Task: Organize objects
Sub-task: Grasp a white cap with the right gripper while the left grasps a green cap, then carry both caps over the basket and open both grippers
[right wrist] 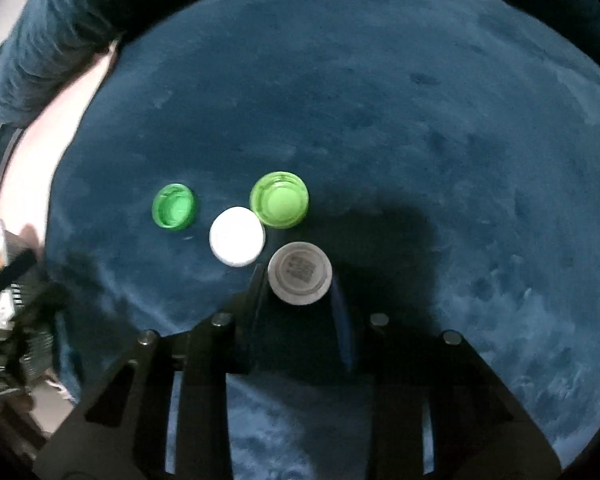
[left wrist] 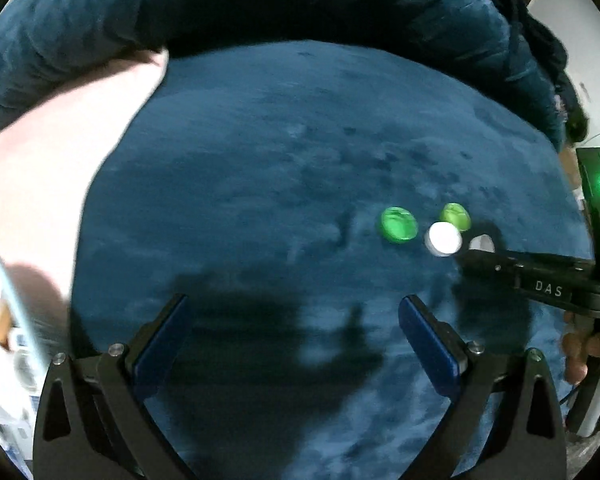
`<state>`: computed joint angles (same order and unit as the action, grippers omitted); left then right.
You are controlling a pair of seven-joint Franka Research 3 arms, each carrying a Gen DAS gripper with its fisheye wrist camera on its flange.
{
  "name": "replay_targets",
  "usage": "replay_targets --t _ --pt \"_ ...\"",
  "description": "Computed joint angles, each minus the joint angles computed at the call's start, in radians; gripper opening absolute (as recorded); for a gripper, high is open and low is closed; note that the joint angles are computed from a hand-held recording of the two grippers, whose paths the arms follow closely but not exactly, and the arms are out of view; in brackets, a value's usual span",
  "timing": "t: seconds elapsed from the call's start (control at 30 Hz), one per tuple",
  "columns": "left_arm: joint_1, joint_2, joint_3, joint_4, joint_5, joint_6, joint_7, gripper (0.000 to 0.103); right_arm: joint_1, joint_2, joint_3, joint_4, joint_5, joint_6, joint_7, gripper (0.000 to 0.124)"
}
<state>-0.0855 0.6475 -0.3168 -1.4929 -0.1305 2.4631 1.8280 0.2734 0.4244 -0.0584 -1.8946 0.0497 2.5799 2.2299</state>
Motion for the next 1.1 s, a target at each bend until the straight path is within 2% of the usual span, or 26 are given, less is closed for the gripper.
replay_targets --t 0.1,0.27,0.3,0.5,0.57,0.6,0.63,0.8,0.93,1.1 --pt "-0.008 0.028 -0.024 0.035 -0.012 -0.039 0.033 0.102 -0.004 -0.041 -0.001 -0.046 0.021 0.025 0.025 0.031" --pt "-0.064 0.079 -0.013 0.085 0.034 0.01 0.05 0.098 -0.018 -0.113 0.005 -0.136 0.064 0.099 0.072 0.031" --pt "-0.074 0.095 -0.012 0.1 0.042 0.022 0.05 0.095 -0.012 -0.144 0.003 -0.174 0.06 0.117 0.09 0.031" --pt "-0.121 0.165 -0.005 0.174 0.107 0.052 0.076 0.086 -0.031 -0.129 0.013 -0.15 0.076 0.143 0.107 0.031" --pt "-0.139 0.197 0.005 0.219 0.125 0.041 0.07 0.078 -0.032 -0.12 0.013 -0.136 0.078 0.14 0.107 0.031" --pt "-0.146 0.208 0.009 0.233 0.133 0.036 0.066 0.062 -0.033 -0.112 0.012 -0.124 0.078 0.138 0.106 0.031" --pt "-0.154 0.229 0.014 0.265 0.143 0.022 0.066 0.032 -0.033 -0.115 0.011 -0.126 0.079 0.14 0.105 0.031" --pt "-0.125 0.216 -0.013 0.232 0.123 0.042 0.104 0.03 -0.036 -0.129 0.015 -0.144 0.092 0.154 0.103 0.031" --pt "-0.087 0.134 -0.02 0.122 0.105 0.09 0.11 0.03 -0.027 -0.131 0.013 -0.139 0.086 0.159 0.117 0.031" --pt "-0.004 0.004 -0.032 -0.015 0.052 0.155 0.106 0.03 -0.007 -0.122 0.032 -0.098 0.087 0.165 0.112 0.031"
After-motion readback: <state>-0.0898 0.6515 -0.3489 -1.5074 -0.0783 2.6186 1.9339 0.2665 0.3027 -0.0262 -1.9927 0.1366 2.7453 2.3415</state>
